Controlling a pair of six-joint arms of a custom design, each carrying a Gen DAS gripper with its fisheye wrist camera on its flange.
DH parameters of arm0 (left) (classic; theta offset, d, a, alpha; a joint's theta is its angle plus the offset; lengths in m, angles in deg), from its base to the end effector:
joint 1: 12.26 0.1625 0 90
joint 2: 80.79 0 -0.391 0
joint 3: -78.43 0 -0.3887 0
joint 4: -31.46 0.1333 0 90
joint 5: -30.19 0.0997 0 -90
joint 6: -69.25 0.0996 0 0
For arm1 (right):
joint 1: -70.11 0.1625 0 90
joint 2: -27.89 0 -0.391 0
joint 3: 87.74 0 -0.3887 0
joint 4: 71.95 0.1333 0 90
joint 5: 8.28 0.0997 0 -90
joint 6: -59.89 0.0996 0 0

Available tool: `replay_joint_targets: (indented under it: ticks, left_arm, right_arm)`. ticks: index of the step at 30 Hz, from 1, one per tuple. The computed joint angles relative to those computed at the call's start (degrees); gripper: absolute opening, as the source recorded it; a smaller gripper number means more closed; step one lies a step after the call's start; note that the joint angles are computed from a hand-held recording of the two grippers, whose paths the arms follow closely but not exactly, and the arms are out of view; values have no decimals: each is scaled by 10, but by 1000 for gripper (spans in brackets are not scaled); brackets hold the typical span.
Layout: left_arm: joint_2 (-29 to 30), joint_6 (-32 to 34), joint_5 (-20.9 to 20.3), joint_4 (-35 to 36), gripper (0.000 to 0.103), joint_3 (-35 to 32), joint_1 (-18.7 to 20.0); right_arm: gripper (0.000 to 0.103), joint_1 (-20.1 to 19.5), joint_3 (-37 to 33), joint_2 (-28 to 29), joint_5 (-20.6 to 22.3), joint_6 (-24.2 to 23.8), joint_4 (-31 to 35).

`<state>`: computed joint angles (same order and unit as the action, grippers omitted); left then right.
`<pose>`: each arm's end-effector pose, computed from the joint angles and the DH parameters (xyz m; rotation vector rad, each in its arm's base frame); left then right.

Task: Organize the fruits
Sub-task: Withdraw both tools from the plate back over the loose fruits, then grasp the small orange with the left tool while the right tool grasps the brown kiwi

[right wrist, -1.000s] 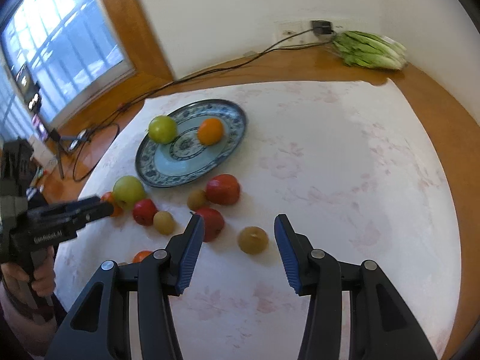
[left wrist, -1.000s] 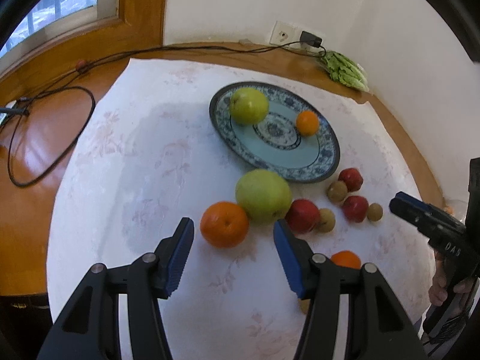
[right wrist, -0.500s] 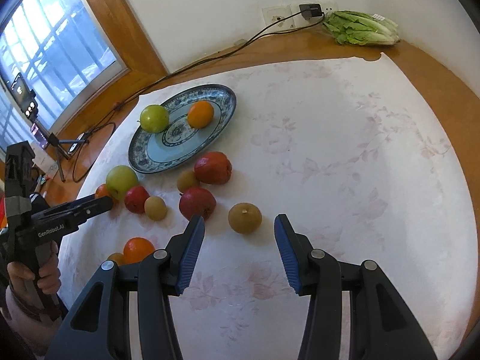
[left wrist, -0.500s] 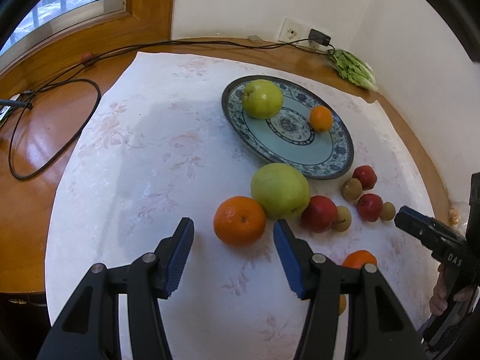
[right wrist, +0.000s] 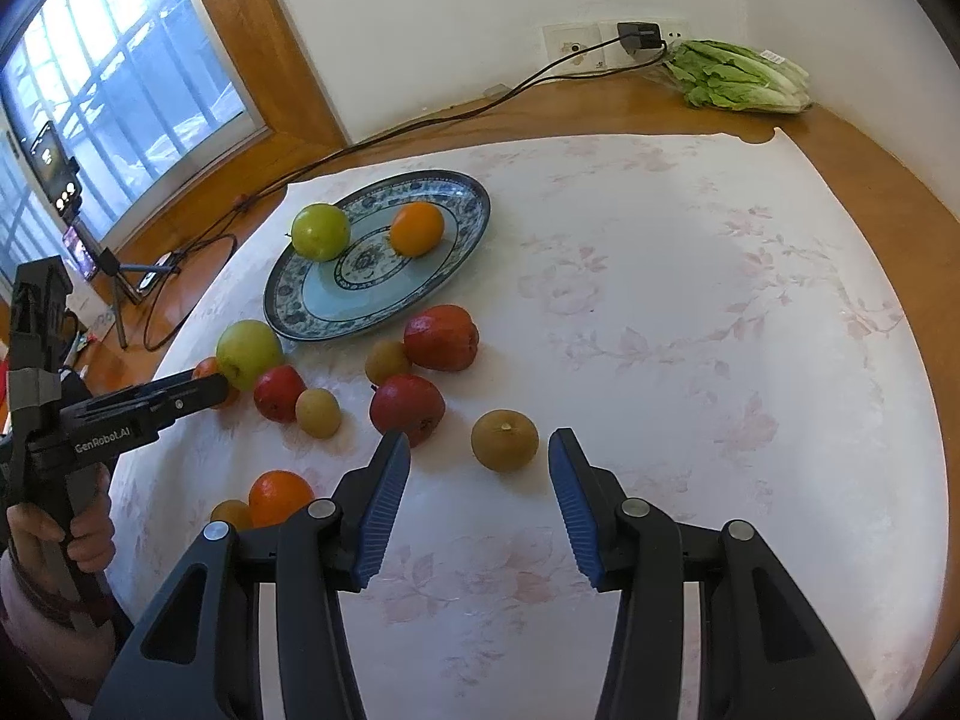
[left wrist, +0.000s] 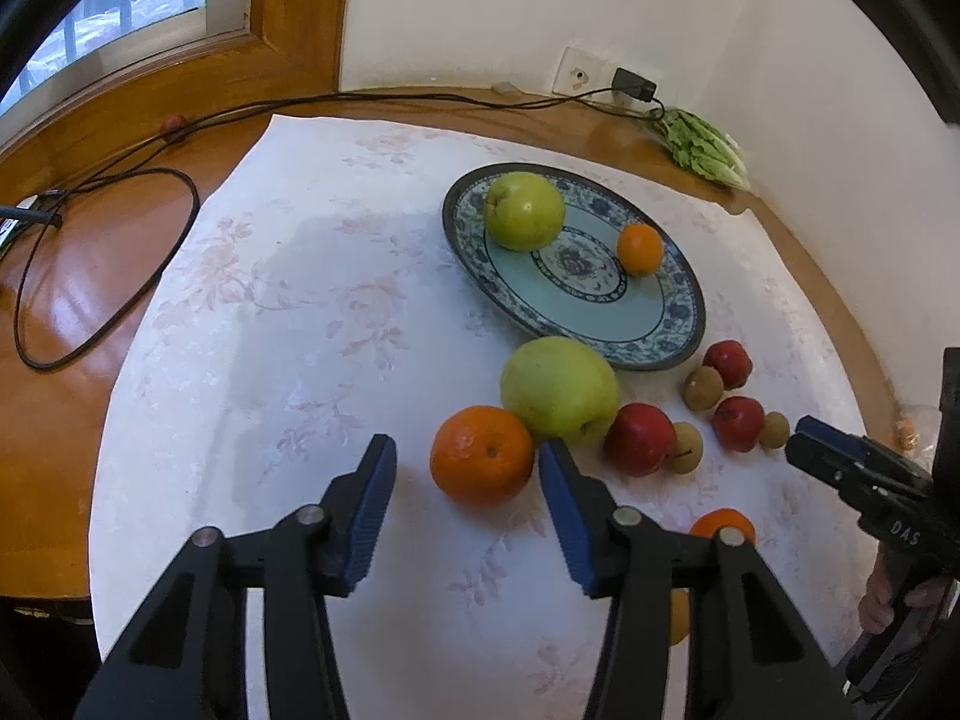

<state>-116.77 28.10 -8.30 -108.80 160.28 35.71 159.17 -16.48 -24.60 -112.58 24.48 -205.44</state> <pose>-0.3059 -0.6549 0.0590 -0.0258 2.3871 -0.8328 0.0966 -0.7387 0.3016 0.7389 -2.6356 0.4626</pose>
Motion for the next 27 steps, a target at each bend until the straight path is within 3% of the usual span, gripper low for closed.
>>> replay_joint_targets:
  ticks: [8, 27]
  left_arm:
    - [2, 21, -9, -16, 39, -1, 0]
    - [0, 32, -16, -37, 38, 4, 4]
  right_arm:
    - [50, 0, -1, 4, -6, -2, 4]
    - [49, 4, 4, 14, -32, -10, -15]
